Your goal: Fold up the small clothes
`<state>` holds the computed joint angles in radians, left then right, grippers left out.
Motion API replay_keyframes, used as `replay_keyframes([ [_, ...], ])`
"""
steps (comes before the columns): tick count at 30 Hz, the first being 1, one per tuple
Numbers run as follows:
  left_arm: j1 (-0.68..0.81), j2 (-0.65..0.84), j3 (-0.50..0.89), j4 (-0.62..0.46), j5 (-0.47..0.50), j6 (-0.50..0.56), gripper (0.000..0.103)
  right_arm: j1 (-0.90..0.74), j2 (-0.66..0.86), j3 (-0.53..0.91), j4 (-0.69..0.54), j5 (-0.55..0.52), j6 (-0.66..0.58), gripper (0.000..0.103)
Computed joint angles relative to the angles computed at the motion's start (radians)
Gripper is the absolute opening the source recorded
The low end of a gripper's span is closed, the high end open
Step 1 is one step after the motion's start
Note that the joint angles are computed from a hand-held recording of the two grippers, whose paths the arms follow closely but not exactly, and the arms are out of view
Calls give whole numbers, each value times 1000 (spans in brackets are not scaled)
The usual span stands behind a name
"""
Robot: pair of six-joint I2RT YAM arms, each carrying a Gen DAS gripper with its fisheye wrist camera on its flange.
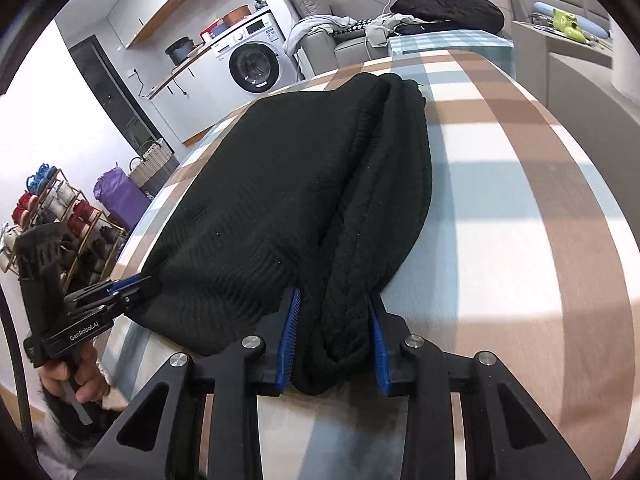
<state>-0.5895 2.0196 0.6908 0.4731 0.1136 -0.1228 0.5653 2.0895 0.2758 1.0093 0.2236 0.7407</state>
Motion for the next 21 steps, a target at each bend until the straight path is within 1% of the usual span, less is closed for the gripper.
replay_keyframes([
  [6,20,76,176,-82,-65,30,16,-75,-28,156,-204,-18,-94,32],
  [9,32,113,242,-109,-75,39,16,-101,-24,210,-259,-28,-123,32],
  [12,45,145,289,-123,-71,36,16,-134,-14,244,-274,-47,-142,33],
  [14,48,155,302,-123,-68,36,16,-140,-3,258,-274,-36,-148,33],
  [18,42,151,290,-104,-83,39,16,-125,-3,247,-257,-10,-145,34],
  [21,41,143,275,-89,-84,31,16,-109,-13,237,-253,15,-149,37],
])
